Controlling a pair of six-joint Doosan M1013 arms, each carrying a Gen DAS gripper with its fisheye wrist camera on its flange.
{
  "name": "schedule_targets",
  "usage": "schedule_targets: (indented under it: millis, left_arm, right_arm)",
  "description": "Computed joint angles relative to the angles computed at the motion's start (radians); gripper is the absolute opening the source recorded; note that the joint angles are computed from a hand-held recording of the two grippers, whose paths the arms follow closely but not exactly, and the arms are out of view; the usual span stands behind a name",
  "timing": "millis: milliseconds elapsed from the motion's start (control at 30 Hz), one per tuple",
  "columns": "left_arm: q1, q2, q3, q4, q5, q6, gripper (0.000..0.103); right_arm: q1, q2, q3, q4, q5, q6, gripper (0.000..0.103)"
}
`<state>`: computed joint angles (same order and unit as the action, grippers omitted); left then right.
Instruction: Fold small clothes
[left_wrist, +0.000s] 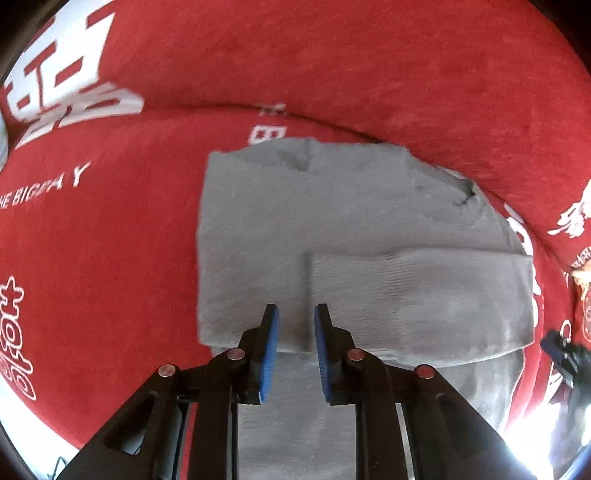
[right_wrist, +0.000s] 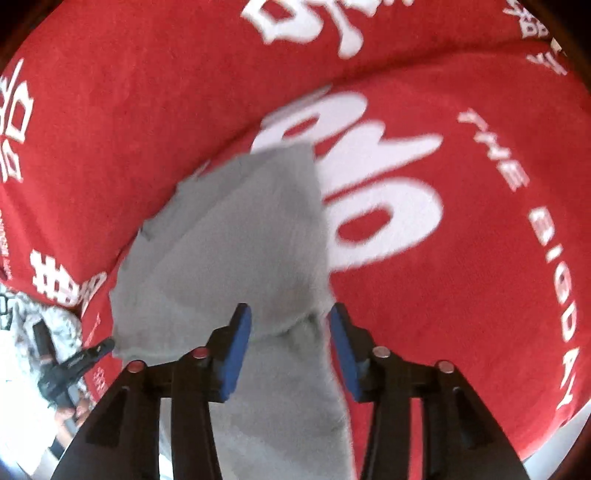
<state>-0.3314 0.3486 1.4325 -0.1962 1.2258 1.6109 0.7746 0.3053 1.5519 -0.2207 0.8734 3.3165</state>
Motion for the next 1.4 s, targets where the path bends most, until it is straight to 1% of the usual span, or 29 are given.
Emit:
schedule_targets:
  millis: [100, 200, 267, 300, 333, 367, 400, 433, 533, 567, 600, 633, 667, 700, 800, 867, 933, 967, 1033, 1100, 1167, 1233, 1300, 1333, 1367, 1400]
  left_arm:
    - [-0.031, 0.005, -0.003, 0.003, -0.009, 0.005, 0.021]
    - [-0.06, 0.012, 0.001, 0.024, -0.021, -0.002, 0.021]
    - [-0.071, 0.017, 0.005, 0.035, -0.024, -0.017, 0.021]
    - [-0.075, 0.018, 0.006, 0.042, -0.022, -0.028, 0.021]
    - [-0.077, 0.018, 0.007, 0.044, -0.022, -0.035, 0.021]
    - [-0.08, 0.019, 0.009, 0.05, -0.024, -0.044, 0.021]
    - [-0.083, 0.019, 0.009, 0.057, -0.027, -0.052, 0.021]
    - [-0.085, 0.019, 0.009, 0.063, -0.032, -0.056, 0.021]
    - [-0.09, 0.019, 0.014, 0.08, -0.047, -0.05, 0.021]
    - [-0.092, 0.021, 0.015, 0.084, -0.055, -0.046, 0.021]
    - [-0.095, 0.022, 0.016, 0.092, -0.066, -0.042, 0.021]
    - [-0.099, 0.023, 0.016, 0.104, -0.075, -0.039, 0.021]
    - [-0.102, 0.026, 0.013, 0.115, -0.075, -0.039, 0.021]
    - [-0.103, 0.028, 0.006, 0.123, -0.07, -0.04, 0.021]
    - [-0.1, 0.033, -0.011, 0.142, -0.049, -0.051, 0.021]
    - [-0.094, 0.031, -0.017, 0.152, -0.033, -0.056, 0.021]
    - [-0.084, 0.024, -0.019, 0.142, -0.02, -0.05, 0.021]
    - [-0.081, 0.019, -0.018, 0.138, -0.017, -0.043, 0.021]
    - [-0.078, 0.008, -0.011, 0.134, -0.012, -0.029, 0.021]
    - [-0.081, 0.002, 0.001, 0.131, -0.012, -0.019, 0.021]
    - [-0.087, 0.005, 0.011, 0.151, -0.01, -0.022, 0.021]
    - [-0.09, 0.01, 0.027, 0.163, -0.015, -0.029, 0.022]
    - [-0.089, 0.005, 0.04, 0.179, -0.047, -0.045, 0.036]
    - [-0.093, 0.005, 0.04, 0.212, -0.046, -0.063, 0.055]
    - [-0.095, 0.004, 0.039, 0.243, -0.044, -0.079, 0.064]
    - [-0.089, 0.003, 0.038, 0.239, -0.04, -0.077, 0.064]
  right_arm:
    - [-0.04, -0.01, 0.046, -0.016, -0.06, 0.064, 0.049]
    - [-0.071, -0.007, 0.067, -0.022, -0.109, 0.076, 0.049]
    - [-0.094, 0.004, 0.075, 0.008, -0.171, 0.045, 0.049]
    - [-0.108, 0.016, 0.07, 0.055, -0.185, -0.003, 0.049]
    - [-0.114, 0.024, 0.063, 0.074, -0.183, -0.031, 0.048]
    - [-0.117, 0.031, 0.051, 0.084, -0.174, -0.06, 0.028]
    - [-0.123, 0.045, 0.021, 0.116, -0.134, -0.138, 0.006]
    - [-0.119, 0.055, -0.005, 0.104, -0.089, -0.165, 0.008]
    - [-0.106, 0.08, -0.067, 0.034, 0.049, -0.215, 0.008]
    - [-0.109, 0.084, -0.067, 0.044, 0.066, -0.217, 0.008]
    - [-0.114, 0.085, -0.057, 0.064, 0.065, -0.208, 0.008]
    - [-0.117, 0.082, -0.043, 0.069, 0.045, -0.186, 0.008]
    - [-0.115, 0.078, -0.036, 0.053, 0.032, -0.156, 0.008]
    - [-0.113, 0.078, -0.039, 0.048, 0.038, -0.147, 0.008]
    - [-0.106, 0.082, -0.066, 0.046, 0.109, -0.136, 0.009]
    - [-0.098, 0.072, -0.074, 0.038, 0.144, -0.122, 0.009]
    - [-0.086, 0.062, -0.08, 0.032, 0.15, -0.136, 0.009]
    - [-0.078, 0.059, -0.087, 0.033, 0.152, -0.15, 0.012]
    - [-0.059, 0.061, -0.106, 0.044, 0.156, -0.177, 0.012]
    - [-0.043, 0.061, -0.112, 0.067, 0.141, -0.191, 0.012]
    - [-0.033, 0.076, -0.126, 0.099, 0.143, -0.224, 0.012]
    - [-0.028, 0.097, -0.14, 0.136, 0.166, -0.259, 0.012]
    - [-0.027, 0.111, -0.143, 0.152, 0.182, -0.268, 0.011]
    - [-0.024, 0.107, -0.135, 0.139, 0.168, -0.251, 0.01]
    - [-0.024, 0.102, -0.129, 0.137, 0.16, -0.238, 0.01]
    - [-0.024, 0.1, -0.128, 0.138, 0.159, -0.228, 0.01]
